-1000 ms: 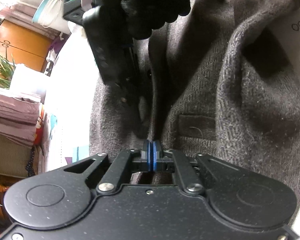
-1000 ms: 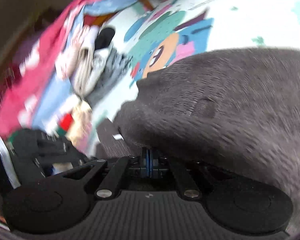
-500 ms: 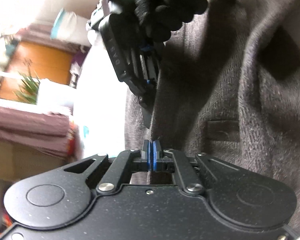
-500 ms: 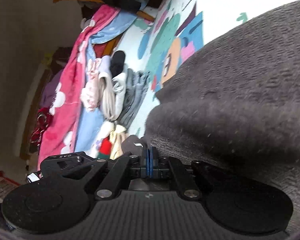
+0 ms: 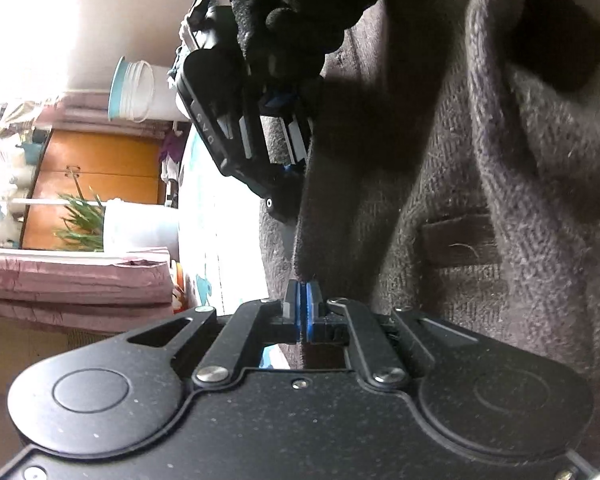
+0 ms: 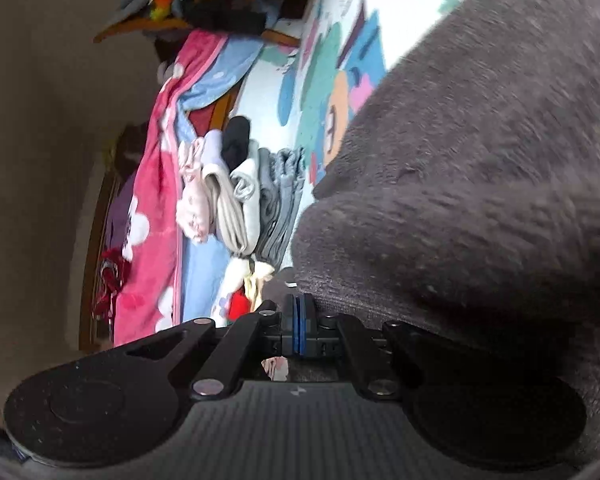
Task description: Fold clothes
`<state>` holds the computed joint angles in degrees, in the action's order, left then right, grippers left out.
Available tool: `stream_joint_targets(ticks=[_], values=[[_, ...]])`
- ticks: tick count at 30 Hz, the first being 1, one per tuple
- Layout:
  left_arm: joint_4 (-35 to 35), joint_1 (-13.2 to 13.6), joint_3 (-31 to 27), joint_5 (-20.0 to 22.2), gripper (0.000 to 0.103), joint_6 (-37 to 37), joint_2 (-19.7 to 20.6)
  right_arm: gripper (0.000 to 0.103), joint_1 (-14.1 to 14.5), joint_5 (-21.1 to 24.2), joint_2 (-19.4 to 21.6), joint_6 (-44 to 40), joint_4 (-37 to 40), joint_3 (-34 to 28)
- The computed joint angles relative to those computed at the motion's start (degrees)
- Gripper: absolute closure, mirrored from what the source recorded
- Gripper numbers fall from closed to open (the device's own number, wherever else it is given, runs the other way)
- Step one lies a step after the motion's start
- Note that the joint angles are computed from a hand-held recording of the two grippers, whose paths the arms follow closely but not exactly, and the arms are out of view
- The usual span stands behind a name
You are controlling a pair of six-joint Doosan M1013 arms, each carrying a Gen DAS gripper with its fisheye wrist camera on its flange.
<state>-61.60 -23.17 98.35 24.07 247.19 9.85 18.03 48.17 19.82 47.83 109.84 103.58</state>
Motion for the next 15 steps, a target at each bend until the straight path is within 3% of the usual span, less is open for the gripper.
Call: stream_joint_targets(ticks=[6,15], values=[[0.18,0.27,0.51,-0.35,0.102,-0.56,-0.46,0.099,0.62,0.76,0.5,0.07,5.56,1.48],[-3.08,-0.63,-0.64,-1.64,0.102,1.87,1.53,0.099,-0.11,3.73,1.3,1.75,3.66,0.88]])
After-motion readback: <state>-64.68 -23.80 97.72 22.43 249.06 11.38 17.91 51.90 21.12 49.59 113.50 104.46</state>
